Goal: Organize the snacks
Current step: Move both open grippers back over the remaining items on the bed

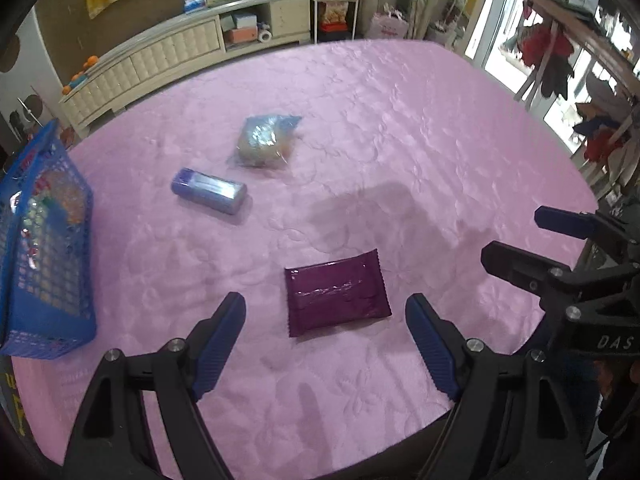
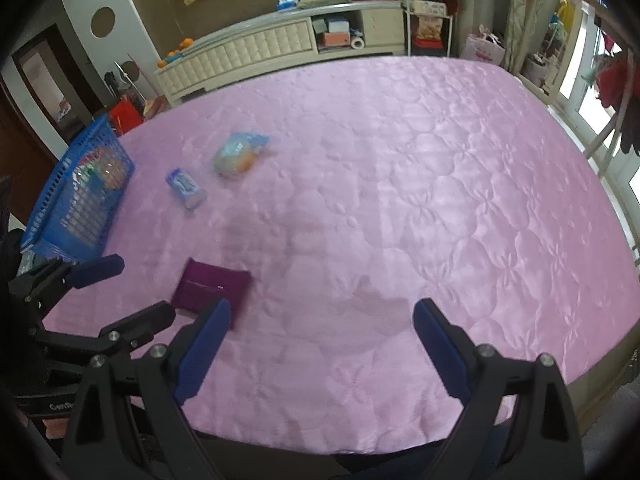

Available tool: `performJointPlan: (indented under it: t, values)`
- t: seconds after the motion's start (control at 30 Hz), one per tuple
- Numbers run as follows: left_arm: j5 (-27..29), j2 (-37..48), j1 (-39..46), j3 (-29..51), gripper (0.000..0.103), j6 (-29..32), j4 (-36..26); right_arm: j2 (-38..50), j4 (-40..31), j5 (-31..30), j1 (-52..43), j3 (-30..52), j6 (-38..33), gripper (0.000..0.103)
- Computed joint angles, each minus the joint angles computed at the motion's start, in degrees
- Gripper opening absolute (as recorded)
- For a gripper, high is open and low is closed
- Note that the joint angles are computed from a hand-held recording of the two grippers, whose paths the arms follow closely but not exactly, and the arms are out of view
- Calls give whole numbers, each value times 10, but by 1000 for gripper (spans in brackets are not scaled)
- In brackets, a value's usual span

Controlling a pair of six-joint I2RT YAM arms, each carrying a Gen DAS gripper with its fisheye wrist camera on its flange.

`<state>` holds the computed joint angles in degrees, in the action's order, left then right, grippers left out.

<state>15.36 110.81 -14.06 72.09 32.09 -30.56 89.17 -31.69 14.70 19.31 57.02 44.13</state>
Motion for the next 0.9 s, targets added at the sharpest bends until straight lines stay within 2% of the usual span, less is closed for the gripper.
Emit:
performJointPlan:
  t: [0.4,0.5,0.67,0.7,0.73,0.9]
  values:
    - [-38,115,-42,83,81,-49,-25,27,50,-47,-64,-51,-37,95]
    - [-72,135,-58,84,81,-45,-5,33,66,-59,-75,-61,-39,95]
    - [-78,158,-58,104,93,-65,-7,35,82,-71,-84,-73,-43,95]
    - [-85,164,-58,110,100,-69,-11,35,84,-74,-85,-75,-43,95]
    - [-91,171,-58,118,103,-71,-16,35,86,-76,-86,-76,-42,95]
    - [-88,185,-46,138,103,-66,-33,30,95,-75,-89,-84,-41,95]
